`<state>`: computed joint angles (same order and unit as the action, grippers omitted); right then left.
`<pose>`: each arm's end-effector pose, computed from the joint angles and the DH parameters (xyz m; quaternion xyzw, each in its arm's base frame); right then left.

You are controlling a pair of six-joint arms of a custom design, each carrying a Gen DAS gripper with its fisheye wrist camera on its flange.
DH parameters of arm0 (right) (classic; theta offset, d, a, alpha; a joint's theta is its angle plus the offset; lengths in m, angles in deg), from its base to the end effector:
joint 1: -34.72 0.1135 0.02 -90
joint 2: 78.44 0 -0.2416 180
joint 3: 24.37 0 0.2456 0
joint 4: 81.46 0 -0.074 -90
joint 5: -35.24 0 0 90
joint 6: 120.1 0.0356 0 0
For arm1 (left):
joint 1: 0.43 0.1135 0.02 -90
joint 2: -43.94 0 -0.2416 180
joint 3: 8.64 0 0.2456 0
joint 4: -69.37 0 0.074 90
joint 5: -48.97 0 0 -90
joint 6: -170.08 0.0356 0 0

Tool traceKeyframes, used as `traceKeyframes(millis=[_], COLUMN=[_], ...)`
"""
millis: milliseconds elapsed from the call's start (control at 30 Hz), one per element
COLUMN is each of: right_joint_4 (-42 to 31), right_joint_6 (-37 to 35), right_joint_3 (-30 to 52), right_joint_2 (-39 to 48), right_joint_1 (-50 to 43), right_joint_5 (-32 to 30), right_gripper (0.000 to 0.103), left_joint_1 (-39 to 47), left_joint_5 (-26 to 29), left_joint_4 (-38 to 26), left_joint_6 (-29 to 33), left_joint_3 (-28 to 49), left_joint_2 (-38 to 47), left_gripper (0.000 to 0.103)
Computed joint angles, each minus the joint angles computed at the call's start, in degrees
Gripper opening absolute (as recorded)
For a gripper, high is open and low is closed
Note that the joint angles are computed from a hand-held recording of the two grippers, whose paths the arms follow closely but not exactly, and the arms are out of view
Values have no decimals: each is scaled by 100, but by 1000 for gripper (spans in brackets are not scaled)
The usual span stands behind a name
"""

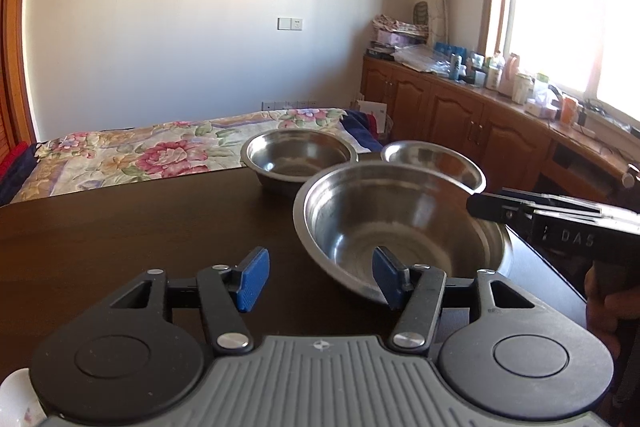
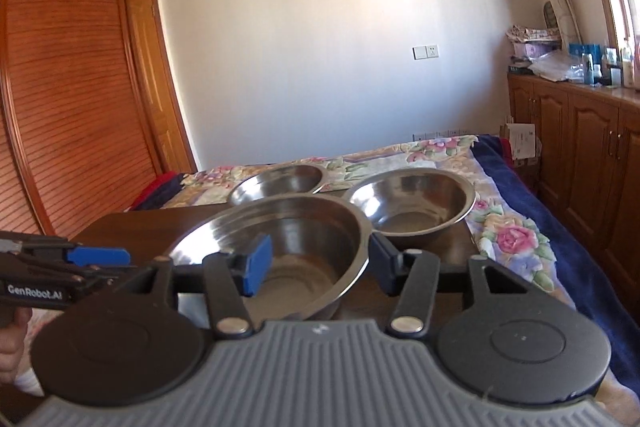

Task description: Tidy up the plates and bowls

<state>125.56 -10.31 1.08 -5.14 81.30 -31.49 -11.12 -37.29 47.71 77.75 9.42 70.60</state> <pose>0.1581 0.1466 0.1249 -0.0754 0.8110 0.1653 0.5562 0.1386 -0.0285 0.1300 0.0794 0.8632 -0.0845 0.4914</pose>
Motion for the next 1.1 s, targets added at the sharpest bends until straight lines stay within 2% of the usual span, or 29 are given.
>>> traceKeyframes(millis=[233,633,733,933,1100], right_joint_4=[490,562,436,290,303], right_joint_6=[-77,-100,-56,80,60], right_joint_3=[144,242,291,353,362], right_joint_2=[624,879,875,889,914], right_joint_1=[-510,-762,-804,-903,-922], right_joint_5=[-538,-845,-924,-1049,-1110], right_gripper=[57,57,56,56,47], left_joint_1=[-78,-109,-105,-174,-164], left_joint_5=[-38,-26,-8,-105,-114], left_joint_4=[1207,2031,2134,2286,2324], left_joint_6=[-210,-340,-377,-430,-443], left_joint_3=[86,174,214,299,313], left_joint_2=[1278,2279,2482,2787,2876], left_gripper=[61,58,56,44,35])
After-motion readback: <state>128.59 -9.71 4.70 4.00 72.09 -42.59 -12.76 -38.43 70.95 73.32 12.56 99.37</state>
